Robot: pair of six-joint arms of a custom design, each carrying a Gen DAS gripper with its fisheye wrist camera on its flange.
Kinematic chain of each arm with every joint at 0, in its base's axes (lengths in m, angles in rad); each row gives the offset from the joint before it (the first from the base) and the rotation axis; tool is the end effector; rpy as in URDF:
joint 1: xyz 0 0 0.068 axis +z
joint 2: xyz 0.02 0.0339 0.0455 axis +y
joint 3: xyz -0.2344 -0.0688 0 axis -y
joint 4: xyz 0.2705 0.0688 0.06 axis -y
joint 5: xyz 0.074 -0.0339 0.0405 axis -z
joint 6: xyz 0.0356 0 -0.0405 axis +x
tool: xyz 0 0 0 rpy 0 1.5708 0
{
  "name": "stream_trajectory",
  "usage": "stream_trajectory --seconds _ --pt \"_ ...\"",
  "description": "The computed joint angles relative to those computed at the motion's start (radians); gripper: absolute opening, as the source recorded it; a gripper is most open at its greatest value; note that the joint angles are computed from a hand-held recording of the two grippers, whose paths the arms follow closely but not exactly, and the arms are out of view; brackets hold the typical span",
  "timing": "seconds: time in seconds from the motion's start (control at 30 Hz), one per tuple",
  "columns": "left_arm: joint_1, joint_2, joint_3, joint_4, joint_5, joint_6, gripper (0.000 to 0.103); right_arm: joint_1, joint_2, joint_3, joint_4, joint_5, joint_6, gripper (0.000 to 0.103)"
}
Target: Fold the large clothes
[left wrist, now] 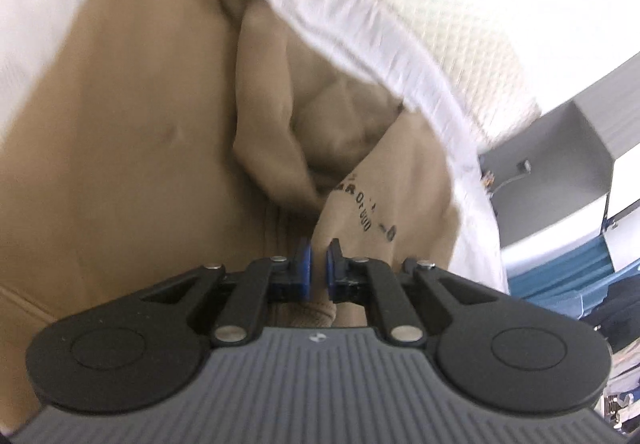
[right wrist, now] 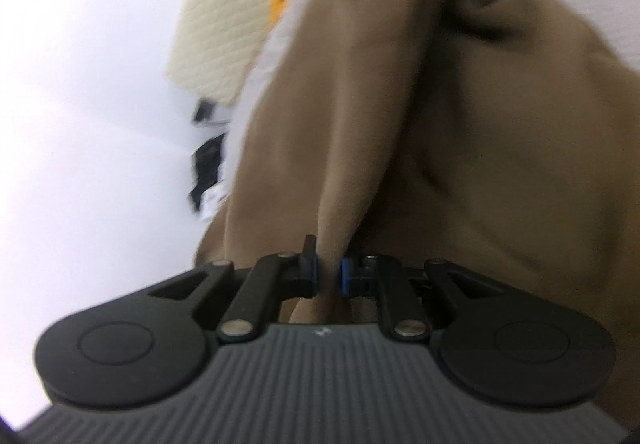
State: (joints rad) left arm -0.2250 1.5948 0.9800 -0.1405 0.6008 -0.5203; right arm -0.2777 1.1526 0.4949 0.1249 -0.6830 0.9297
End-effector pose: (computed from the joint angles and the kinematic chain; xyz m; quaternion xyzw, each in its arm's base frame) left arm 0.3430 -0.0991 0.1700 -0.0129 0.8846 -0.3909 0.2539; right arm 0.2592 -0.0505 0.1582 0.3277 0.7679 0.4252 0.3496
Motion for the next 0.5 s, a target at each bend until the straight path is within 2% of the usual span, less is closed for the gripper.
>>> stream_trajectory --seconds 0.13,0.27,0.4,0.5 --pt "0.048 -0.045 0.058 -0.108 -0.004 0.071 0.008 0.035 0.035 0.013 0.116 -0.036 0.028 0.014" --pt "0.075 0.041 0.219 -0.239 -0.061 0.137 0.008 0.083 0.099 0.059 0.193 -0.043 0.09 0.014" --pt "0.069 0.173 0.376 -0.351 -0.176 0.227 0.008 0.162 0.223 0.195 0.092 0.031 -0.023 0.014" --pt "0.047 0.251 0.439 -0.377 -0.284 0.301 0.008 0.227 0.327 0.293 0.022 0.106 -0.052 0.014"
